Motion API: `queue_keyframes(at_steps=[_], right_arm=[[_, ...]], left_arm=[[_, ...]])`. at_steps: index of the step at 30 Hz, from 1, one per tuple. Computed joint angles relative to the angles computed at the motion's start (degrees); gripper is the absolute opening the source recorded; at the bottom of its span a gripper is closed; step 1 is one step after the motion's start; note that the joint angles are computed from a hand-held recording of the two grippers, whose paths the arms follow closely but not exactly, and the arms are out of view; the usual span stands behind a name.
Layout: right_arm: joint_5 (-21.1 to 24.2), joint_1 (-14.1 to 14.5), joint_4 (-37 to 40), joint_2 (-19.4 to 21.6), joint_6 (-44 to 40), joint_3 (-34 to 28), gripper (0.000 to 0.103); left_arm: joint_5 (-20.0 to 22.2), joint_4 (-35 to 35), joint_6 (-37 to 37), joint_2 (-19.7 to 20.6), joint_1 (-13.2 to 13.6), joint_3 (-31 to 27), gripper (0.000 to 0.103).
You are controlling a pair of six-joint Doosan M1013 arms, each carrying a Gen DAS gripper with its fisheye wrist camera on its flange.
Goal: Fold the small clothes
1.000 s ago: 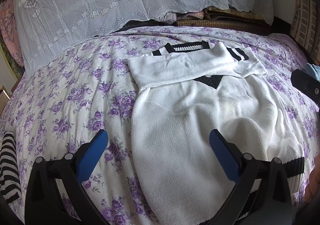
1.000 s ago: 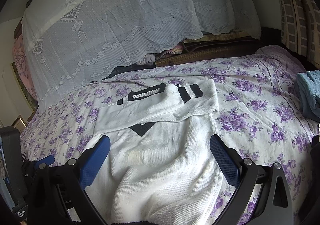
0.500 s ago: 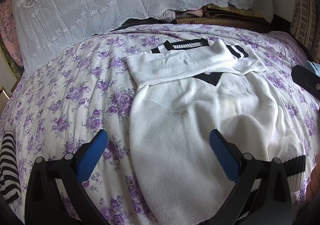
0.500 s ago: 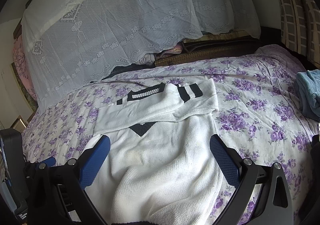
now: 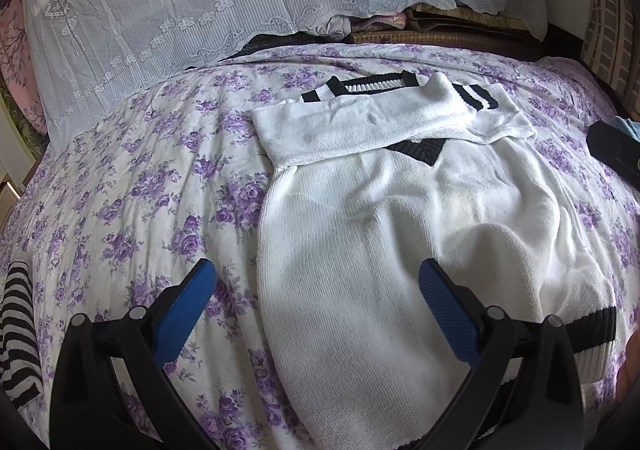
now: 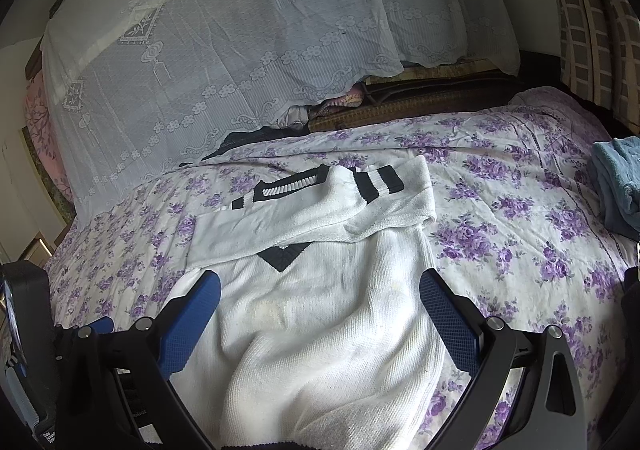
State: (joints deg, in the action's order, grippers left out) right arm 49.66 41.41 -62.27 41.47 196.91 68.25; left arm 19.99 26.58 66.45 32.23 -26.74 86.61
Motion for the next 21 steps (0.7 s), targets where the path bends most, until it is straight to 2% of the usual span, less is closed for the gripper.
queue_keyframes(at_steps=[12,14,15,21], right_arm=[[-0.22,-0.07,0.81,0.05,-0.2,0.11,0.1],[-0.6,-0.11,0.29,-0.01,0.67,0.79,0.1],[-0.66,-0.01,0.12,-0.04,0.96,0.99,0.1],[-0.48,0.24,-0.38,-1.22,4.97,4.04,0.1]], left_arm=[[0.05,-0.07,0.14,0.16,0.03,0.39,0.099],[0.46,-1.89,1.94,0.22,0.14,0.18,0.099],[0.89,-3.55,3.54,0.27,0.17,-0.12,0.099],[4.63,-27.85,25.7,0.55,2.49,-0.22,0.099]])
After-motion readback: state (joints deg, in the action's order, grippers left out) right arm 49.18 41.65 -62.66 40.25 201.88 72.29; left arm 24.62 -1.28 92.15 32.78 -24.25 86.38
